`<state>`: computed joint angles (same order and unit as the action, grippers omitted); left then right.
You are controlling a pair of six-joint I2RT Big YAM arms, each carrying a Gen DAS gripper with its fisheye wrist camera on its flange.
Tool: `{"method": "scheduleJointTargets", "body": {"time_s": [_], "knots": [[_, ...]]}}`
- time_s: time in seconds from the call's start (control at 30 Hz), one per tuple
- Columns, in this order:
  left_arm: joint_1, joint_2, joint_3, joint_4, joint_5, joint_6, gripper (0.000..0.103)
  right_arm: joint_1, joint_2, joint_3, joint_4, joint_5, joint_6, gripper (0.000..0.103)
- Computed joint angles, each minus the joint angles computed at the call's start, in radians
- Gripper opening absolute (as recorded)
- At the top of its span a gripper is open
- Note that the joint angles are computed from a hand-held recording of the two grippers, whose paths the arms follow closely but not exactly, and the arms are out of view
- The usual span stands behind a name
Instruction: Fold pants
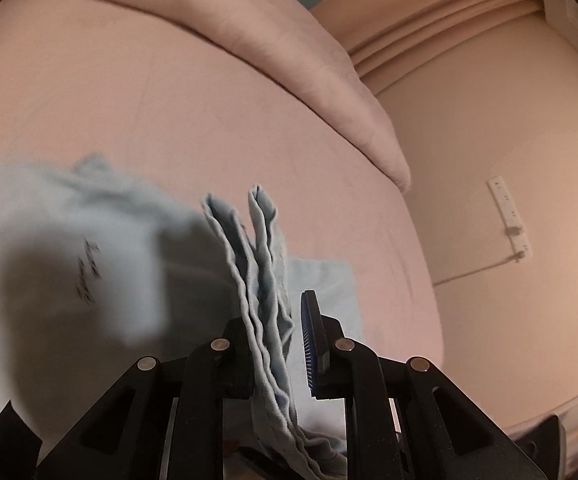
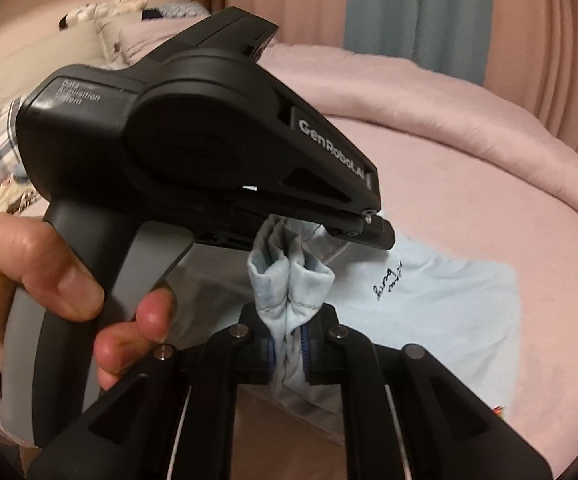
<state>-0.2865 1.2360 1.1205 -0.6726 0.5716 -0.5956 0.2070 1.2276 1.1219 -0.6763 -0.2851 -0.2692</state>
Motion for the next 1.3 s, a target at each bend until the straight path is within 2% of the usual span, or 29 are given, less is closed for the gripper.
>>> {"method": "scheduleJointTargets", "body": {"time_s": [0.07, 0.1, 0.13, 0.17, 0.2, 0.23, 0.27, 0.3, 0.4, 0.47, 0.57, 0.67, 0.7, 0.73, 0.77, 0.8, 0.83, 0.87, 0.93, 1.0, 1.07, 1.1, 1.17, 1.2, 1.23, 1.27, 1.3], "knots": [[0.010, 0.033, 0.016, -0.064, -0.056, 0.026, 0.014, 0.015, 0.010, 0.004, 0.014, 0.026, -0.016, 0.012], [0.016, 0.053, 0.026, -0.118, -0.099, 0.031, 0.014, 0.026, 0.035, 0.018, -0.007, 0.048, -0.028, 0.015], [0.027, 0.057, 0.011, -0.126, -0.106, 0.017, 0.014, 0.034, 0.057, 0.028, -0.038, 0.059, -0.036, 0.036], [0.049, 0.039, -0.025, -0.084, -0.062, -0.011, 0.014, 0.034, 0.094, 0.054, -0.102, 0.055, -0.037, 0.049], [0.068, 0.011, -0.057, -0.052, -0.050, -0.039, 0.014, 0.028, 0.117, 0.070, -0.153, 0.026, -0.024, 0.051], [0.078, -0.004, -0.068, -0.048, -0.050, -0.045, 0.014, 0.015, 0.114, 0.066, -0.168, -0.025, -0.007, 0.055], [0.092, -0.029, -0.075, -0.059, -0.058, -0.041, 0.014, 0.002, 0.095, 0.054, -0.158, -0.066, -0.005, 0.061], [0.103, -0.050, -0.076, -0.081, -0.073, -0.017, 0.015, -0.019, 0.084, 0.058, -0.181, -0.134, -0.010, 0.063], [0.089, -0.108, -0.056, -0.167, -0.169, 0.082, 0.016, -0.105, 0.088, 0.118, -0.304, -0.329, -0.030, 0.060], [0.071, -0.145, -0.056, -0.164, -0.149, 0.094, 0.016, -0.178, 0.091, 0.158, -0.324, -0.385, -0.017, 0.059], [0.014, -0.161, -0.065, -0.098, -0.113, 0.056, 0.019, -0.250, 0.121, 0.214, -0.297, -0.322, 0.037, 0.057], [-0.061, -0.136, -0.081, -0.007, -0.047, -0.008, 0.040, -0.266, 0.201, 0.299, -0.313, -0.260, 0.075, 0.046], [-0.089, -0.110, -0.079, 0.016, -0.041, -0.022, 0.041, -0.265, 0.226, 0.315, -0.317, -0.250, 0.069, 0.043], [-0.112, -0.087, -0.076, 0.017, -0.059, -0.018, 0.041, -0.253, 0.249, 0.328, -0.322, -0.225, 0.068, 0.036], [-0.135, -0.074, -0.076, -0.008, -0.108, 0.001, 0.041, -0.242, 0.272, 0.340, -0.334, -0.193, 0.068, 0.032], [-0.166, -0.050, -0.071, -0.075, -0.227, 0.043, 0.038, -0.228, 0.285, 0.334, -0.340, -0.156, 0.078, 0.030], [-0.172, -0.051, -0.084, -0.094, -0.283, 0.066, 0.026, -0.219, 0.301, 0.327, -0.344, -0.119, 0.093, 0.025], [-0.169, -0.070, -0.118, -0.078, -0.342, 0.086, 0.006, -0.221, 0.313, 0.323, -0.342, -0.101, 0.103, 0.017], [-0.122, -0.115, -0.173, -0.044, -0.351, 0.049, 0.006, -0.233, 0.317, 0.314, -0.324, -0.115, 0.157, 0.012], [-0.097, -0.145, -0.185, -0.075, -0.386, 0.032, 0.006, -0.250, 0.326, 0.332, -0.348, -0.153, 0.177, 0.012], [-0.112, -0.170, -0.182, -0.106, -0.446, 0.067, 0.006, -0.242, 0.311, 0.341, -0.360, -0.129, 0.171, 0.020], [-0.129, -0.180, -0.178, -0.127, -0.499, 0.087, 0.006, -0.236, 0.300, 0.342, -0.355, -0.118, 0.162, 0.023], [-0.138, -0.202, -0.182, -0.141, -0.545, 0.090, 0.006, -0.241, 0.276, 0.324, -0.343, -0.156, 0.119, 0.029], [-0.140, -0.215, -0.187, -0.159, -0.594, 0.076, 0.013, -0.237, 0.271, 0.329, -0.358, -0.183, 0.099, 0.031], [-0.155, -0.207, -0.183, -0.168, -0.631, 0.055, 0.015, -0.242, 0.272, 0.340, -0.399, -0.213, 0.055, 0.033], [-0.151, -0.213, -0.190, -0.161, -0.608, 0.043, 0.015, -0.230, 0.275, 0.351, -0.424, -0.225, 0.040, 0.033], [-0.125, -0.233, -0.209, -0.144, -0.538, 0.030, 0.015, -0.214, 0.278, 0.363, -0.450, -0.237, 0.025, 0.033]]}}
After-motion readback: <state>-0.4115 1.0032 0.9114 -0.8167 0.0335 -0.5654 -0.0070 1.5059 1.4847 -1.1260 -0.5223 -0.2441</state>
